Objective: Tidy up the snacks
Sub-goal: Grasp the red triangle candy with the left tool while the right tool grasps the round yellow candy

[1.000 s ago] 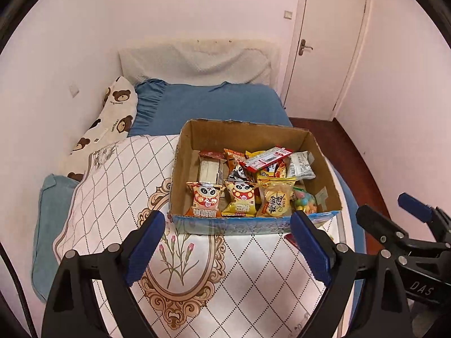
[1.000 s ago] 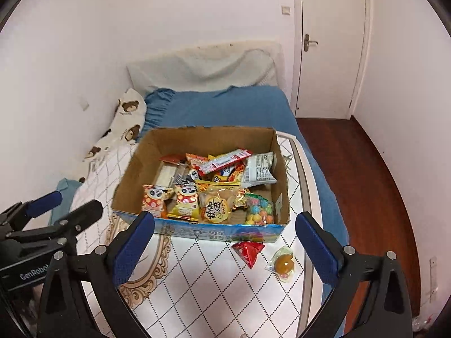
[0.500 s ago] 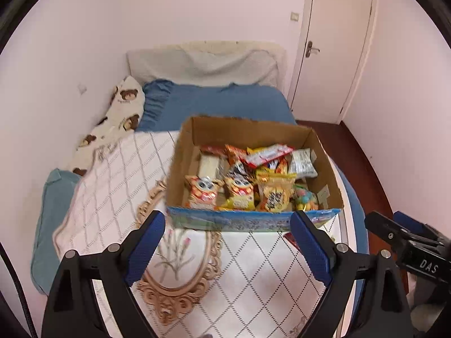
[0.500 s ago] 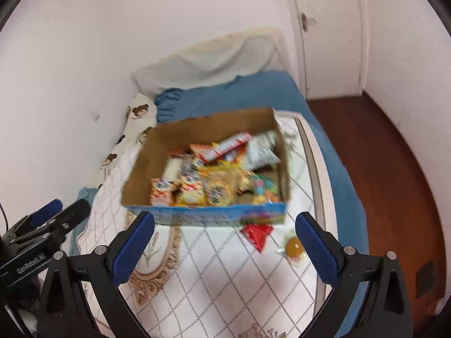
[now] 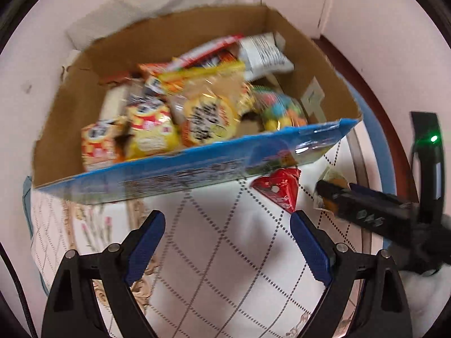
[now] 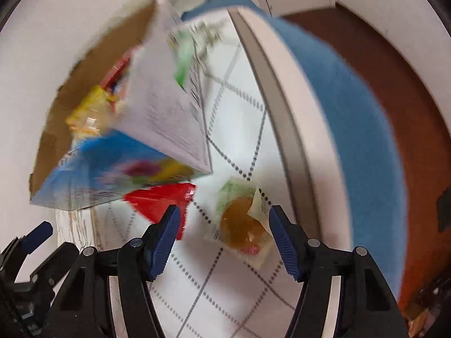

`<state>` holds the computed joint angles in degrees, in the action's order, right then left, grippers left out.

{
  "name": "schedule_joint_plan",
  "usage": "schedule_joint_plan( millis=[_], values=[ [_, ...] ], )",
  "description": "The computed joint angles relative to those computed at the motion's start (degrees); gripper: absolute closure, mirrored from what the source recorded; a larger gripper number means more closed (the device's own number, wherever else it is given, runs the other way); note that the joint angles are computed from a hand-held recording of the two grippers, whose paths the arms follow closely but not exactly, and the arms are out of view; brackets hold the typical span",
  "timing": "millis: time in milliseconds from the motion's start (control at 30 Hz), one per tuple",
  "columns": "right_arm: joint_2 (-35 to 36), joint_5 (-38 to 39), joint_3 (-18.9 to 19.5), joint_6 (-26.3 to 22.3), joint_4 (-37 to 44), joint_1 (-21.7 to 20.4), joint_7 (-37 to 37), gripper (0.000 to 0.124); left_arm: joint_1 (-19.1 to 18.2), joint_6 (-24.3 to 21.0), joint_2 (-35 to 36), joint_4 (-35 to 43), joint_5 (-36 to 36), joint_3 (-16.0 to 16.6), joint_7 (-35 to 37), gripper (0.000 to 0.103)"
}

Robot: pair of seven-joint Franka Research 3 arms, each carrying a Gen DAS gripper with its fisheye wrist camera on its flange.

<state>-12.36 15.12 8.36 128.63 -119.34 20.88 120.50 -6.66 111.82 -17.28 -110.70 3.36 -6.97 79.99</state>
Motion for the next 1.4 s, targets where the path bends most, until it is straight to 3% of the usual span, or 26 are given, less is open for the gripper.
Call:
schedule_joint_plan(
  millis=[100, 400, 467, 533, 567, 633, 867, 1033, 1200, 1400],
  values=[
    [-0.43, -1.91, 0.33, 1.09, -1.69, -0.22, 0.16, 0.079, -0.42, -0.72, 2.98, 1.73, -0.11, -0.71, -0.21, 0.012],
    [-9.27, 0.5, -0.58, 0.31, -10.03, -1.67, 0.32, 0.079, -0.73, -1.54, 8.92, 3.5, -4.66, -1.22, -4.64, 0.012],
    [-10.31, 0.73, -0.39, 0.26, -11.1, -1.99, 0.64, 0.079, -0.58, 0.12, 9.57, 3.3, -5.61, -1.28, -6.34, 0.014],
    [-10.8, 0.95, -0.17, 0.47, -11.81, -2.21, 1.07, 0.079, -0.55, 1.17, 10.4, 3.46, -5.11, -1.57, -7.37, 0.026],
    [-10.83, 1.1, -0.1, 0.5, -12.1, -2.27, 1.27, 0.079, -0.54, 1.5, 10.82, 3.56, -4.71, -1.71, -7.94, 0.043],
    [-11.13, 0.76, 0.24, 0.49, -12.72, -2.29, 1.37, 0.079, -0.6, 2.16, 10.79, 3.23, -3.93, -1.89, -7.97, 0.049],
    [-9.18, 2.58, 0.5, -2.19, -9.72, -0.01, -1.4, 0.079, -0.68, -0.07, 1.34, -4.95, -7.3, 0.54, 0.48, 0.052],
    [-7.9, 4.66, 1.29, -3.71, -9.07, 2.45, -4.98, 0.079, -0.17, -8.44, -5.66, -10.85, -10.71, 3.79, 5.64, 0.051],
    [-5.64, 2.55, 2.63, -4.64, -8.09, 3.11, -3.88, 0.079, 0.71, -5.98, -7.1, -14.39, -11.38, 3.73, 4.36, 0.051],
    [-4.02, 1.87, 3.13, -4.64, -4.62, 3.86, -2.68, 0.079, 0.42, -6.14, -11.39, -14.4, -11.49, 4.9, 5.88, 0.054]
  ],
)
